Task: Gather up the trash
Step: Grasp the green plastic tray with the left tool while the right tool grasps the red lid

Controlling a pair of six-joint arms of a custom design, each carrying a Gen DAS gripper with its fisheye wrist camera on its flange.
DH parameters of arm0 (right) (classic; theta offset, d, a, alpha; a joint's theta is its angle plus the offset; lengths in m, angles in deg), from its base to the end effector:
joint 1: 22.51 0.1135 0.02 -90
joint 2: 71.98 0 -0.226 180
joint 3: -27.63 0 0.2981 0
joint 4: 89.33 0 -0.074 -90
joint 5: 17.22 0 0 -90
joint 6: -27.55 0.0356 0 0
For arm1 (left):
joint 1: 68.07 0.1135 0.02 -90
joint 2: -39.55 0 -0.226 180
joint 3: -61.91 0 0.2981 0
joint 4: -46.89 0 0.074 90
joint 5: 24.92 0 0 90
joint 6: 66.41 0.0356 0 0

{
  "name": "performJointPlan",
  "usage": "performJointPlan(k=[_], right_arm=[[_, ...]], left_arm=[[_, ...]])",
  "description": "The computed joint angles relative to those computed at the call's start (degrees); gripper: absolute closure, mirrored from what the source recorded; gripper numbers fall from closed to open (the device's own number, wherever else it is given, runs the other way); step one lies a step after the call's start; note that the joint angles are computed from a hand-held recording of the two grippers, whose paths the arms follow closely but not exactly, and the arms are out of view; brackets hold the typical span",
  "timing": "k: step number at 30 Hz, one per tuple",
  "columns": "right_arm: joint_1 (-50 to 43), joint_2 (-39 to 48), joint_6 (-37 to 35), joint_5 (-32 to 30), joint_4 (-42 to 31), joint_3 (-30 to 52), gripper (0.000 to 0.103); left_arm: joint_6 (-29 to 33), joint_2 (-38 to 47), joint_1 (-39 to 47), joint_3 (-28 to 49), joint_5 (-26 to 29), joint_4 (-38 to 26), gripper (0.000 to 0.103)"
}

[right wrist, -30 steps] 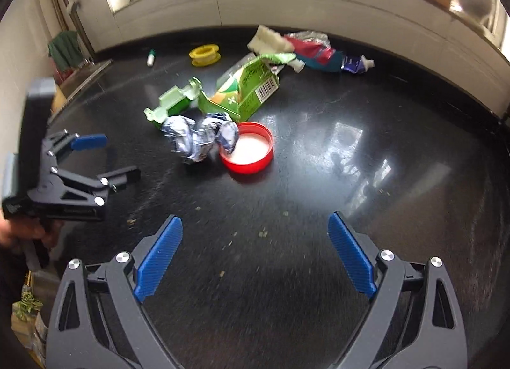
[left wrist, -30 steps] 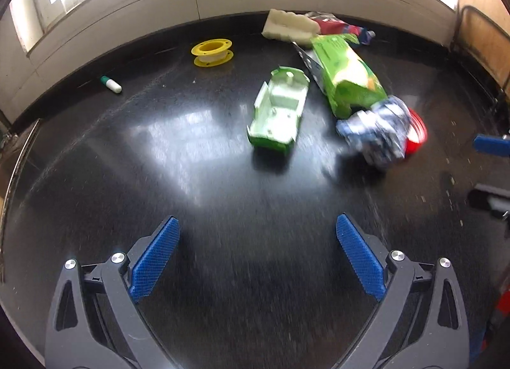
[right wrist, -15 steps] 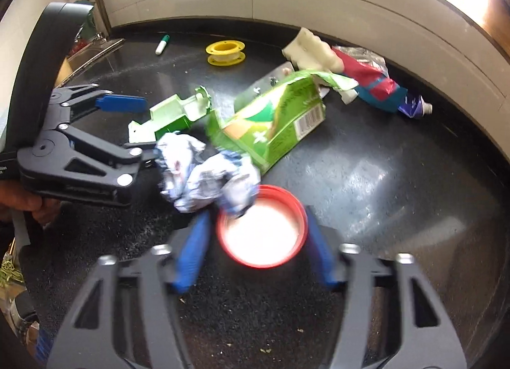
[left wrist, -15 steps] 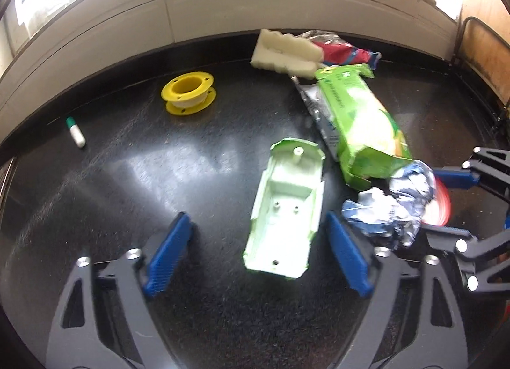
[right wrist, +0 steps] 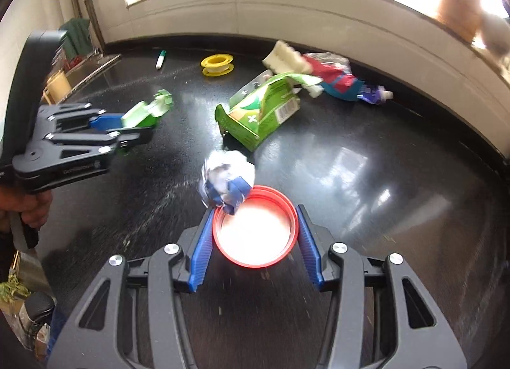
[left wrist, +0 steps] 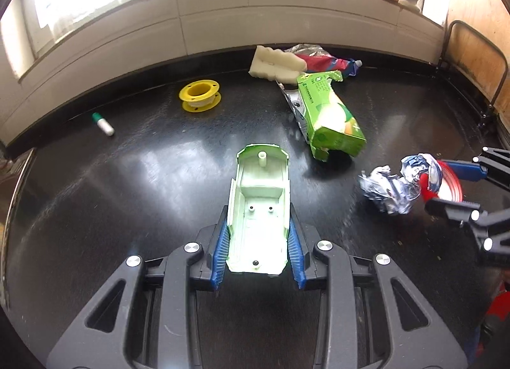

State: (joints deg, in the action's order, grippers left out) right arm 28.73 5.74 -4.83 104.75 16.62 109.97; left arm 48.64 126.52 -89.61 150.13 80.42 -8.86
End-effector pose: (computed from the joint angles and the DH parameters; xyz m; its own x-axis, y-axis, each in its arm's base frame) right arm 0.2061 0.2266 0.2608 -0.7742 0.1801 -0.6068 0.2031 0.9787 0.0312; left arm 0.3398 -0.1442 0.2575 -0.4756 0.6267 -0.6173 0.7708 0.6350 0.0508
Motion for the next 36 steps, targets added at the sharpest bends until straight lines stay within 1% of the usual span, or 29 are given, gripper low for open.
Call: performJointPlan(k=[7,11,14,16,17,18,20,21,22,23,24,26,27,28,29,30,33,36], right_arm=[[8.69,-2.32,15.74,6.26,-14.3,2.31,0.054],[10.96,-4.95,20.37,7.2,-17.58,2.83,0.054],[11.26,-6.73,20.85,7.77,-17.44,3.4,0.054],[11.81,-5.29,21.59,8.75,-19.8,5.87,0.054],[11.74,-5.06,21.05,8.87,-19.93,6.55,0.054],[11.52,-6.48,20.5,8.82,-18.44,6.0,0.054],[10.89,-5.15,19.58,9.28,-18.78,7.49,0.054],[9.92,-4.7,17.84,8.09,-18.26,7.64,0.054],[8.58,-3.71,16.97,6.08,-17.9,7.91,0.054],[8.05,-3.3,16.71,5.49,-17.56,8.1,0.054],[8.17,-2.95,16.59,6.01,-17.47,8.72,0.054],[8.88,-2.29,16.27,9.51,-17.61,9.72,0.054],[7.4,-1.28,15.18,7.89,-17.57,9.34,0.054],[3.83,-0.02,11.77,1.97,-16.22,7.96,0.054],[1.49,0.06,10.68,-1.95,-14.75,5.8,0.054],[0.86,-0.31,10.97,-2.62,-14.32,4.72,0.054],[1.2,-2.49,13.06,-2.08,-14.35,3.15,0.054],[1.74,-1.43,12.51,-1.71,-14.52,3.73,0.054]], left_arm=[[2.2,-13.77,4.27,-9.27,2.12,-4.52,0.071],[3.06,-17.79,5.97,-11.93,3.38,-6.31,0.071],[2.86,-19.25,7.35,-12.39,4.2,-7.74,0.071],[3.04,-19.9,8.33,-12.31,4.79,-8.52,0.071],[2.97,-20.33,8.79,-12.35,4.85,-8.66,0.071],[2.95,-20.68,9.33,-12.14,5.03,-8.75,0.071],[3.23,-20.77,10.0,-11.56,5.64,-9.18,0.071],[3.23,-20.18,10.18,-10.95,5.83,-9.53,0.071],[3.27,-19.59,10.32,-10.44,5.91,-9.93,0.071],[3.15,-19.15,10.34,-10.12,5.72,-10.02,0.071],[3.1,-19.17,10.43,-10.18,5.48,-9.78,0.071],[3.37,-18.92,10.76,-9.93,5.71,-9.82,0.071],[3.29,-18.37,10.9,-9.57,5.83,-10.06,0.071],[3.27,-17.63,10.92,-9.12,5.89,-10.38,0.071],[3.25,-17.41,10.92,-9.03,5.73,-10.3,0.071],[3.32,-17.49,10.99,-9.05,5.64,-10.1,0.071],[3.97,-17.43,11.75,-9.06,6.29,-10.03,0.071],[3.77,-16.07,11.6,-8.54,5.51,-9.41,0.071]])
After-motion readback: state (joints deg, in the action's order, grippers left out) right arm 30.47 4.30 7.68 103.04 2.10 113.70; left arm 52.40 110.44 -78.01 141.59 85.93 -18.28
